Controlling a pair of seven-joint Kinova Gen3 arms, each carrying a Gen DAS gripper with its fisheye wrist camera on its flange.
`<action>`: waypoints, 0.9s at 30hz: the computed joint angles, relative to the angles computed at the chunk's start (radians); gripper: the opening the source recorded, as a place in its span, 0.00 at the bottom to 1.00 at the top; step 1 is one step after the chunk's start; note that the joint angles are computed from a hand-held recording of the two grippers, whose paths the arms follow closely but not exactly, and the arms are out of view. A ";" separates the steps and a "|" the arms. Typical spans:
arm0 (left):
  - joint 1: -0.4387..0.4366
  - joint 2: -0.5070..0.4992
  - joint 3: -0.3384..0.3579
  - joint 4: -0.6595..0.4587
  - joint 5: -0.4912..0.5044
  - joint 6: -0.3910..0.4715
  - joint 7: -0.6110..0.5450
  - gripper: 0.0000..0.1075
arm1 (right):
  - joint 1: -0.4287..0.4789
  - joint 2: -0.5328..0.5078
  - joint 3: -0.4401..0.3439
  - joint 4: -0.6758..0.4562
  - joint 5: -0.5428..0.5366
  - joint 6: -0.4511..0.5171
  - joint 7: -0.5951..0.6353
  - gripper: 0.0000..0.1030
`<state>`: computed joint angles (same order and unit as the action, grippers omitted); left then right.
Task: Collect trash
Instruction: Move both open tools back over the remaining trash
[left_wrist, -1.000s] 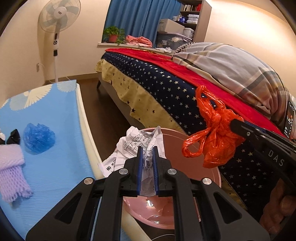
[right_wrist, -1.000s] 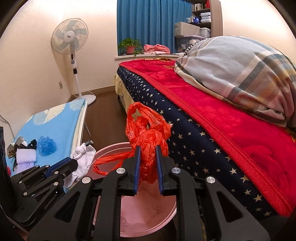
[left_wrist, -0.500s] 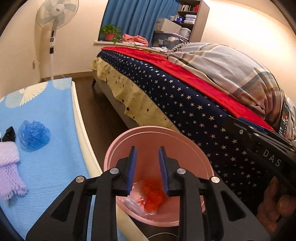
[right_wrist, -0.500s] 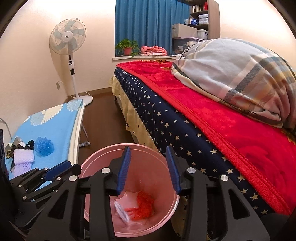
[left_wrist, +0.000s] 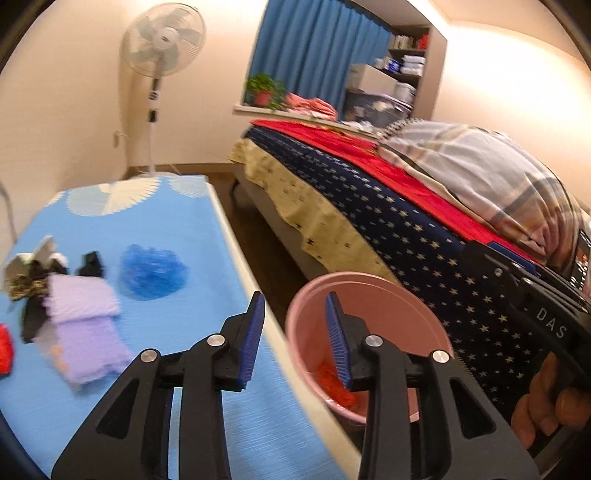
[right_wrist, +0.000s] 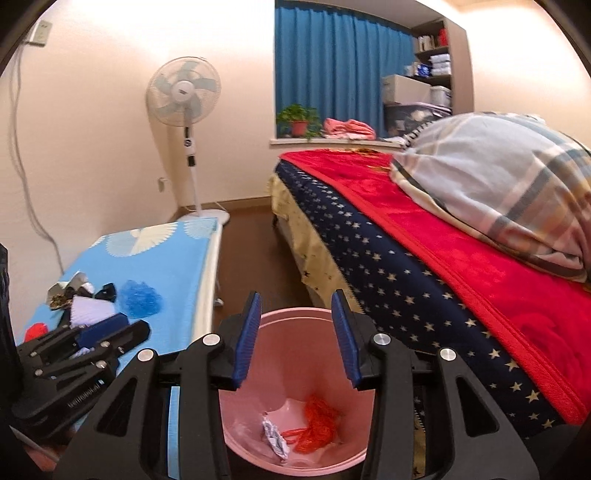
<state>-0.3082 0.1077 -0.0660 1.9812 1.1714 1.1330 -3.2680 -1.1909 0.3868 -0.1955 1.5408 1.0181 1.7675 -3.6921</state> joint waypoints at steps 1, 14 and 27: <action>-0.010 -0.003 -0.009 0.000 0.007 -0.002 -0.003 0.32 | -0.001 0.001 -0.001 -0.003 0.008 -0.006 0.003 0.40; -0.077 -0.009 -0.047 0.019 0.096 -0.112 0.007 0.32 | 0.031 0.031 0.024 -0.017 0.096 -0.220 0.052 0.40; -0.075 0.063 -0.018 0.003 0.125 -0.357 0.149 0.32 | 0.083 0.062 0.074 0.015 0.184 -0.457 0.004 0.39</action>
<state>-0.3830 0.1707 -0.0840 1.9838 1.2962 0.7763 -3.1189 -1.1077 0.4484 -0.1211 1.5560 1.2018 1.3107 -3.6882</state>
